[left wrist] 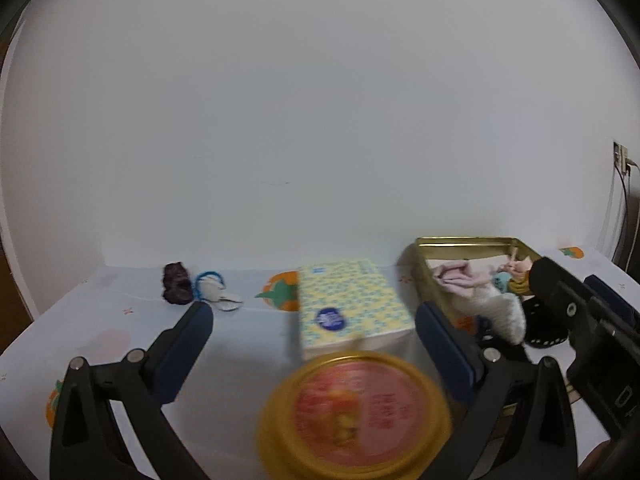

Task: Organize soft objects
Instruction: 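Move both open grippers away from the tray toward the scrunchie and glove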

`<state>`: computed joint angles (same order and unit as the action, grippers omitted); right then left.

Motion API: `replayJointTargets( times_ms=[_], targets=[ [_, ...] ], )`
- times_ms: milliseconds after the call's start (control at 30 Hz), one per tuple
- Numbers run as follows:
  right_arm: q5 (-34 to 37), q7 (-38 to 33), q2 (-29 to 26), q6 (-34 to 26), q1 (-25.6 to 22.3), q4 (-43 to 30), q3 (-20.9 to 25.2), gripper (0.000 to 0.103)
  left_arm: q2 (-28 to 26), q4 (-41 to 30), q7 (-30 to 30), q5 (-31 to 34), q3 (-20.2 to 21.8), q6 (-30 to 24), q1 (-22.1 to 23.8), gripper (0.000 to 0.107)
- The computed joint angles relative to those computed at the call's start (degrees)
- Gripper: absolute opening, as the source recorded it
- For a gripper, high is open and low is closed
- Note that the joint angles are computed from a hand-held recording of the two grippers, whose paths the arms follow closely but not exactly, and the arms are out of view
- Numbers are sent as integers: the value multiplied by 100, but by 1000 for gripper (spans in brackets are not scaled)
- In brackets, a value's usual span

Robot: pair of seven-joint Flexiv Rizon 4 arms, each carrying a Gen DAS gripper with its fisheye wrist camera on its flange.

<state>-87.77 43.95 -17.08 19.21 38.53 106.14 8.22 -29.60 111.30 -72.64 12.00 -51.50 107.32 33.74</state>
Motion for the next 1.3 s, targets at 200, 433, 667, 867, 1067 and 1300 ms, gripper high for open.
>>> replayJointTargets(
  times_ms=[200,433,667,867,1067,1300],
  targets=[
    [-129,-184,-403,118,157,-503,-147,78,-83,-69,80,-42,-64,-77,259,103],
    [-197,-367,-867,500,334,-1128,-427,78,-188,-312,171,-197,171,-142,297,103],
    [-190,-610,-1286,906,476,-1719,-720,78,-306,-549,293,-414,377,-244,274,103],
    [-79,-866,-1645,1255,561,-2203,-979,78,-331,-753,380,-668,715,-315,106,103],
    [199,-1210,-1988,1552,621,-2696,-1208,78,-412,-1086,456,-1010,1184,-479,-170,103],
    [535,-1509,-2378,1824,703,-3258,-1509,78,-530,-1545,607,-1594,1961,-701,-765,103]
  ],
)
